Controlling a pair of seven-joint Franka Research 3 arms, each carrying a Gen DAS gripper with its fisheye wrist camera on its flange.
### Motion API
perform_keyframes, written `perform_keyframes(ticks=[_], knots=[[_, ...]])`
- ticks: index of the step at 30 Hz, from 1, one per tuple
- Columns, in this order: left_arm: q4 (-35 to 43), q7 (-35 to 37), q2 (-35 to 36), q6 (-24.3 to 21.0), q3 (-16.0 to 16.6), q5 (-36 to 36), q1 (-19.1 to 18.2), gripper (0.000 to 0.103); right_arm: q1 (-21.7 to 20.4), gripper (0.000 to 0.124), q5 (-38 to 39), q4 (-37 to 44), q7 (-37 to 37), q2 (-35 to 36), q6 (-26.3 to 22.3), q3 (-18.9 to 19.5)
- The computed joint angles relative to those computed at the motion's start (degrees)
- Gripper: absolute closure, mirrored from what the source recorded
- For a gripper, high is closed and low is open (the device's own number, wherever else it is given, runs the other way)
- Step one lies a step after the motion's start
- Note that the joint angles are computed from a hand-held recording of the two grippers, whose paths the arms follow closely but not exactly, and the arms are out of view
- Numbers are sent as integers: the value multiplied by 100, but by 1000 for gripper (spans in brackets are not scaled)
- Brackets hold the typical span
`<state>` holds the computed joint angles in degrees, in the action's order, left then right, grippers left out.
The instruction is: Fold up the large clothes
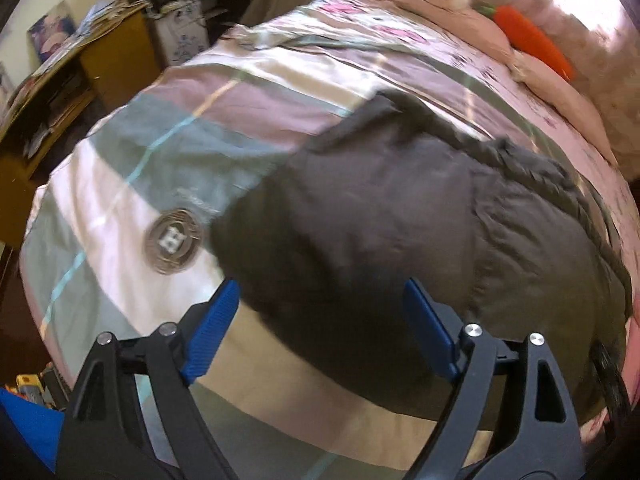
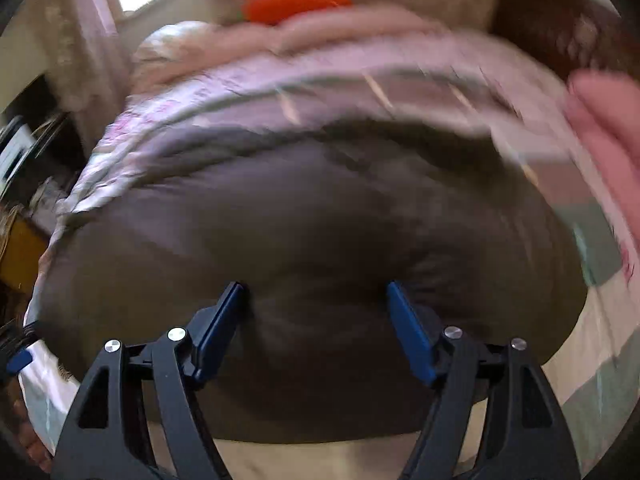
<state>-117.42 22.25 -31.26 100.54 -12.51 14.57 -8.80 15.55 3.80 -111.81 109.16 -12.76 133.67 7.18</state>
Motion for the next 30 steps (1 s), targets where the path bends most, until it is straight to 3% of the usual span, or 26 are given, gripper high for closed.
perform_keyframes(ticks=[4, 10, 13, 15, 16, 18, 20, 22, 23, 25, 27, 29, 30], knots=[[98, 70, 354, 245, 3, -324, -150, 18, -208, 48, -753, 272, 399, 560, 656, -8], [265, 354, 669, 79, -115, -46, -237, 15, -489, 51, -2244, 702, 2459, 1160, 771, -366], [145, 475, 642, 214, -32, -54, -230, 12, -666, 51, -1605, 239, 2813, 889, 1232, -628], [128, 487, 657, 200, -3, -82, -199, 12, -785, 51, -918, -251, 3348, 594, 1878, -689], [106, 487, 636, 211, 18, -119, -191, 12, -805, 51, -549, -412, 3364, 474, 2189, -704], [108, 434, 633, 210, 20, -170, -169, 12, -817, 51, -240, -318, 3026, 405, 2315, -668], [134, 446, 628, 179, -15, -146, -178, 12, -763, 51, -365, 98, 2398, 426, 1944, -522], [158, 489, 627, 139, -25, -155, -196, 12, -609, 51, -356, 712, 1555, 702, 1099, -436], [154, 482, 605, 135, -26, -171, -202, 12, -694, 51, 23, 964, 966, 875, 719, -277], [126, 448, 553, 153, -17, -214, -206, 12, -353, 51, 1327, 1180, -220, 1185, 236, -511], [94, 443, 491, 161, -6, -238, -208, 12, -313, 51, 1169, 908, -56, 1206, 455, -445], [84, 459, 457, 152, -4, -233, -207, 12, -273, 53, 0, 770, 714, 1184, 750, -431], [61, 466, 420, 160, 9, -240, -203, 12, -339, 55, -890, 715, 1439, 1128, 774, -446]])
